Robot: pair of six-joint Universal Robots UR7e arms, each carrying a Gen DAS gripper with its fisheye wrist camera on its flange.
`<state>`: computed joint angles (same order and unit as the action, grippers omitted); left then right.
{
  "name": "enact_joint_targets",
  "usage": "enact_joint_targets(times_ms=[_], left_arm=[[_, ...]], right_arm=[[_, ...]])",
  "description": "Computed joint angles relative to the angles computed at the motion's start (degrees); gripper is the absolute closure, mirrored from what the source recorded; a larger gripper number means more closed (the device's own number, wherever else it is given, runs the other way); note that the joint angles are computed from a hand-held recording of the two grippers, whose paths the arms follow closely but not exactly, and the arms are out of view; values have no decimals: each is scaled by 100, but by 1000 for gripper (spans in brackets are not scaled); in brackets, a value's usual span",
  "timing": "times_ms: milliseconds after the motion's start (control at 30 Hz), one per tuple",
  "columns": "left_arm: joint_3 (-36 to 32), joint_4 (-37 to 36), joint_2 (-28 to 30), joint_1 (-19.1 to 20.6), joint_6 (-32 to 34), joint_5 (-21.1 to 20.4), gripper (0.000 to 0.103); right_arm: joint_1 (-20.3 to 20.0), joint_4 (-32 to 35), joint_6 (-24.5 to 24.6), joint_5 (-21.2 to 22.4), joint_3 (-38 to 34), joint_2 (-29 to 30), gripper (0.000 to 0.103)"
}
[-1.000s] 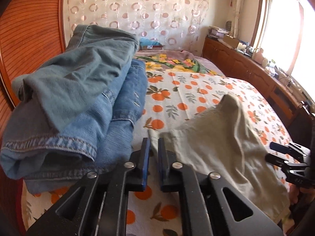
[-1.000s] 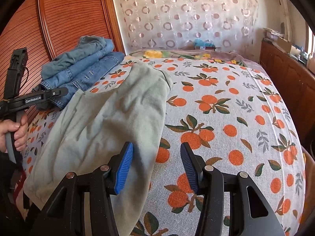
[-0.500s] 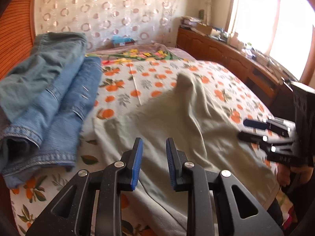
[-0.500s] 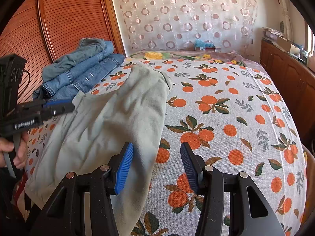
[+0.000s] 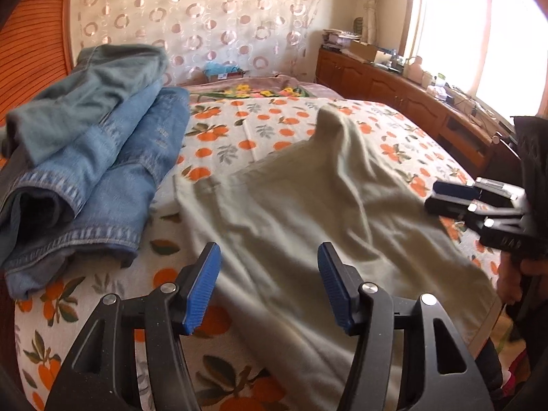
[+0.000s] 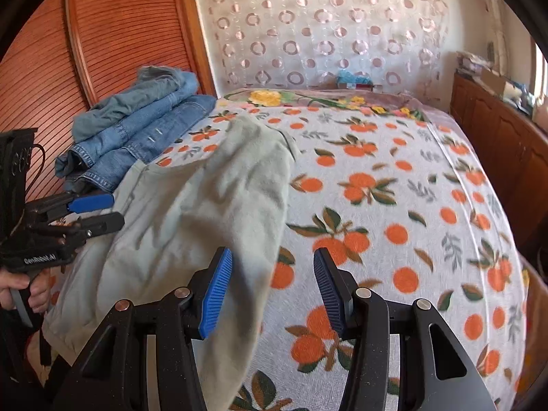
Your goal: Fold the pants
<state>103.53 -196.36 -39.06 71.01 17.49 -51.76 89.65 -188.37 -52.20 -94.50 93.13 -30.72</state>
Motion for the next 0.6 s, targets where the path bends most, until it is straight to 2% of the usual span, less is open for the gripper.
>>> enact_joint_targets(times_ms=[167,400,533,600], left_arm=[[91,-3,-64,53,-69,116,43],[165,-52,-138,140,-186,-21,43],[202,-102,-151,161,-149,-103,43],[230,-157,-150,165,-137,-120,43]], right_arm=[[236,560,108,-123,-609,179,62],[388,2018,791,-578,-2267,923,71],[370,2280,816,-534,-2364,932,99],[350,2091,783,-476,-2233,838,100]])
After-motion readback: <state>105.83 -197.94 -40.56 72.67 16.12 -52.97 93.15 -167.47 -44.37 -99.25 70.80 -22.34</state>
